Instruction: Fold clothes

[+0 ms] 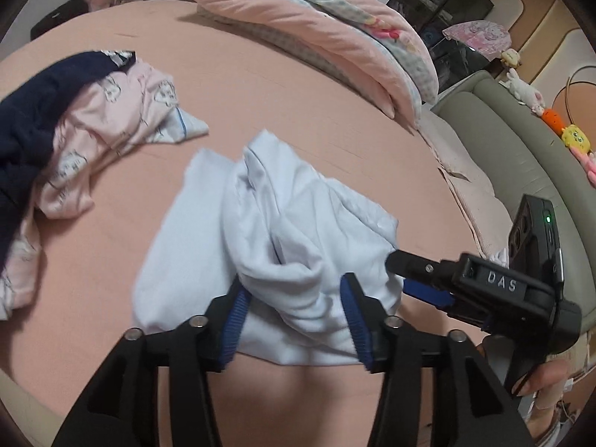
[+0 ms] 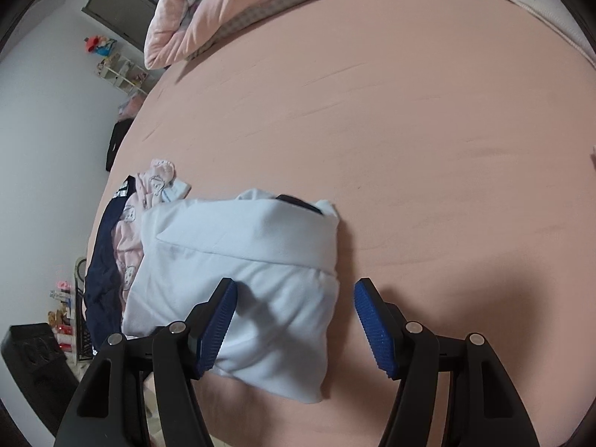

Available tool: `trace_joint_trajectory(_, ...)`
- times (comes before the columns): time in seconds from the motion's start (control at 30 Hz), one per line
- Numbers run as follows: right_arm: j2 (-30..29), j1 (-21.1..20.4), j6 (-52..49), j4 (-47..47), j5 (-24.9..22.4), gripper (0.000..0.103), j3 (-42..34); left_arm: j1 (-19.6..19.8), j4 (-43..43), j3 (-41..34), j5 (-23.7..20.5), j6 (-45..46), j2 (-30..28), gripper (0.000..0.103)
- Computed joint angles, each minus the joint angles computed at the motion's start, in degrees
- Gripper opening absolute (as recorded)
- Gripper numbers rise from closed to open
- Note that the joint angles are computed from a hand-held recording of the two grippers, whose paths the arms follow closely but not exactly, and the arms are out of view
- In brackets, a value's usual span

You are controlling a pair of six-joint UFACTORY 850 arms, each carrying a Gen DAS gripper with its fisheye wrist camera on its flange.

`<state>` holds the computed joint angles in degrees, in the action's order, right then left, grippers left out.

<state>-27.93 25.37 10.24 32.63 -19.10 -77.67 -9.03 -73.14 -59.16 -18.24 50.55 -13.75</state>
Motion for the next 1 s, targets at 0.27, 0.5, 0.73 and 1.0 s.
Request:
trace_joint_trajectory(0.27, -0.7, -0.7, -1.7, 1.7, -1.7, 0.065, -0.3, 1.1, 10.3, 0.6, -2.4, -9.3, 1.1, 0.051)
trace_joint_trajectory(0.5, -0.5, -1.4, -6.3, 7.3, -1.6, 0.065, 0.6, 1.3, 18.6, 0.6, -1.2, -16.7, 2.5, 0.051)
trace_joint_trajectory(0.73, -1.1, -1.9, -10.7, 13.9, -2.0, 0.065, 0.7, 2.9, 12.7, -1.9, -6.9, -11.3, -0.3, 0.051)
trace_joint_trajectory(1.0, -2.3, -1.8, -10.8, 15.8, -1.4, 0.065, -0.2, 2.5, 2.7, -2.7, -6.9, -1.5, -1.3, 0.033)
